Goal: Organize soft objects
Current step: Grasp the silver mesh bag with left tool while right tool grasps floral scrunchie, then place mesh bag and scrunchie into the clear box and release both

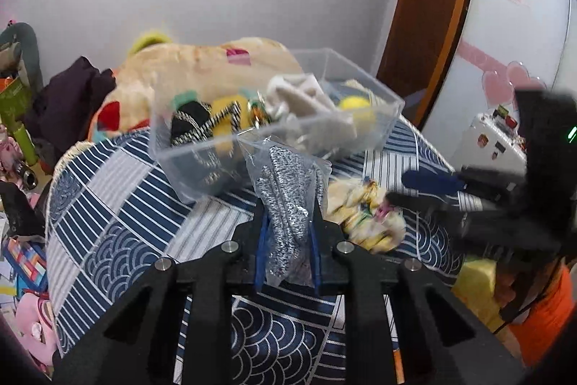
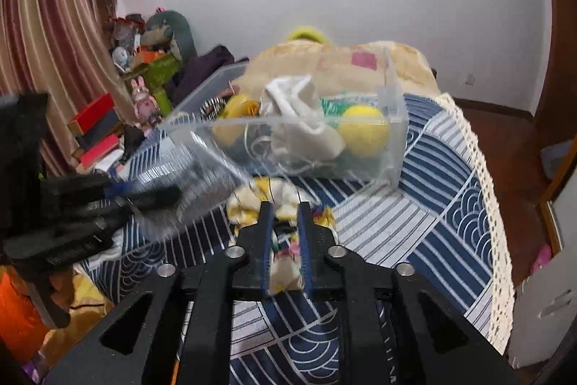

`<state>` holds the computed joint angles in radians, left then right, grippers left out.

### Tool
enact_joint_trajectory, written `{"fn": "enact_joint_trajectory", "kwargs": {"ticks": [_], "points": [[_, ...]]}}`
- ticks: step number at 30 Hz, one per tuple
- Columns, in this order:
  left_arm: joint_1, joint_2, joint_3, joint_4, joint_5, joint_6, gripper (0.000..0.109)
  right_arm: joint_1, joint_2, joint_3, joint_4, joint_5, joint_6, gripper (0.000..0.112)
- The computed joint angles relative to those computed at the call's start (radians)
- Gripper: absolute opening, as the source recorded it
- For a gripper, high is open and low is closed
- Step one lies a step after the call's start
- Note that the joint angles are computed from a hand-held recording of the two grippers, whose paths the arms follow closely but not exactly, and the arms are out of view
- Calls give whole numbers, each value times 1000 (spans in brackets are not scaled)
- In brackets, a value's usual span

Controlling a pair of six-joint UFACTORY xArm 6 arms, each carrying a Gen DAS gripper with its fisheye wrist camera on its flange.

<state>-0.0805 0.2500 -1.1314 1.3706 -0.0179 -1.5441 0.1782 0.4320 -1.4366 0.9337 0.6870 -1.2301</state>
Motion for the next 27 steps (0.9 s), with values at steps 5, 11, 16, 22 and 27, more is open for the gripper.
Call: {"fn": "enact_joint_trajectory", "kwargs": {"ticks": [5,11,16,22,27], "points": [[8,-26,-11,148,14,-150,19,16,38,-5,-65,1,52,61],[12,-38,-27,279,32,-299,19,54,41,37,-89,-104,22,55],[18,-51,-47,404,44,-445,19,47,21,50,-78,-75,-14,16],[29,-73,-70,505,82,-558,19,47,-37,91,33,-76,-106,13],[38,-74,-101,505,135,-566,19,41,-43,20,161,-60,-158,13]]}}
